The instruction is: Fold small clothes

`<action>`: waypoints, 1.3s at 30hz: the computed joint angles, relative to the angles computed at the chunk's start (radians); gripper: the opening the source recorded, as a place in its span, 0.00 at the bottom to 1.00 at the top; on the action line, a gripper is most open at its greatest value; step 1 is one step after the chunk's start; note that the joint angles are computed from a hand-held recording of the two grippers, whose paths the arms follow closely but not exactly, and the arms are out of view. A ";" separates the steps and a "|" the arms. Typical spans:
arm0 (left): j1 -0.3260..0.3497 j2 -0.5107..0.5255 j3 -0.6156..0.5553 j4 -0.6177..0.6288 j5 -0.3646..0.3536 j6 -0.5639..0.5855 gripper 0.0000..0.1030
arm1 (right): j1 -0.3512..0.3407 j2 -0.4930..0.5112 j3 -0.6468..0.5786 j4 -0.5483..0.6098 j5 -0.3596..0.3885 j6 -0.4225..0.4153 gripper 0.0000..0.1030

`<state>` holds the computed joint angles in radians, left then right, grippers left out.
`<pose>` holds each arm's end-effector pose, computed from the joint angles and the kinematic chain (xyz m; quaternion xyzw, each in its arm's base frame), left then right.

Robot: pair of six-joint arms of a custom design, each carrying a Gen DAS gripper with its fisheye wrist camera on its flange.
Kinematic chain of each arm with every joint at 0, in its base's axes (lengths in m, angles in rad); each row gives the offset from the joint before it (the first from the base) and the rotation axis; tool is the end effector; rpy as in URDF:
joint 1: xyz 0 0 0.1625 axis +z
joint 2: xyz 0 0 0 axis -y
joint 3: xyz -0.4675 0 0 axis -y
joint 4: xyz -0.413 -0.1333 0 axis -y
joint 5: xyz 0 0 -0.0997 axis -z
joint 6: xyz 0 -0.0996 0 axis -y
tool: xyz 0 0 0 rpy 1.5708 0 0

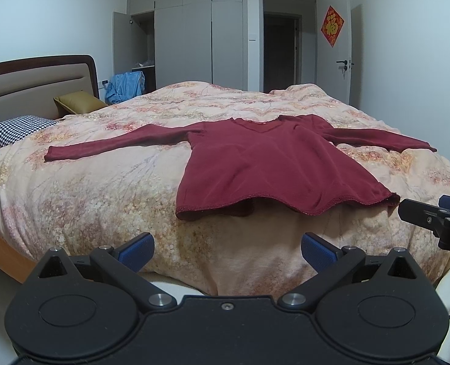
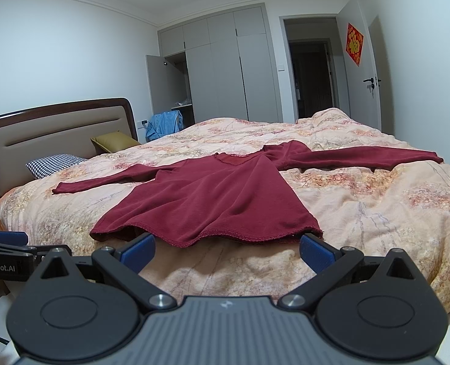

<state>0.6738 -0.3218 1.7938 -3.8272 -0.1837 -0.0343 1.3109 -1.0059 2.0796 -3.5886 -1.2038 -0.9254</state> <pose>-0.2993 -0.5349 -0.0431 0.0751 0.7477 -0.5279 0.3959 0.0141 -0.6049 0.2206 0.3645 -0.8005 0.4616 0.1149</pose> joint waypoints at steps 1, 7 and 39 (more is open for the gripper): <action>0.000 0.000 0.000 0.001 0.000 0.000 0.99 | 0.000 0.000 0.000 0.000 0.000 0.000 1.00; -0.003 -0.005 0.001 0.021 0.001 -0.014 0.99 | 0.000 0.000 0.000 0.000 0.000 0.000 1.00; 0.056 -0.008 -0.142 -0.040 0.043 0.271 0.99 | 0.038 0.001 -0.139 0.248 -0.075 0.025 1.00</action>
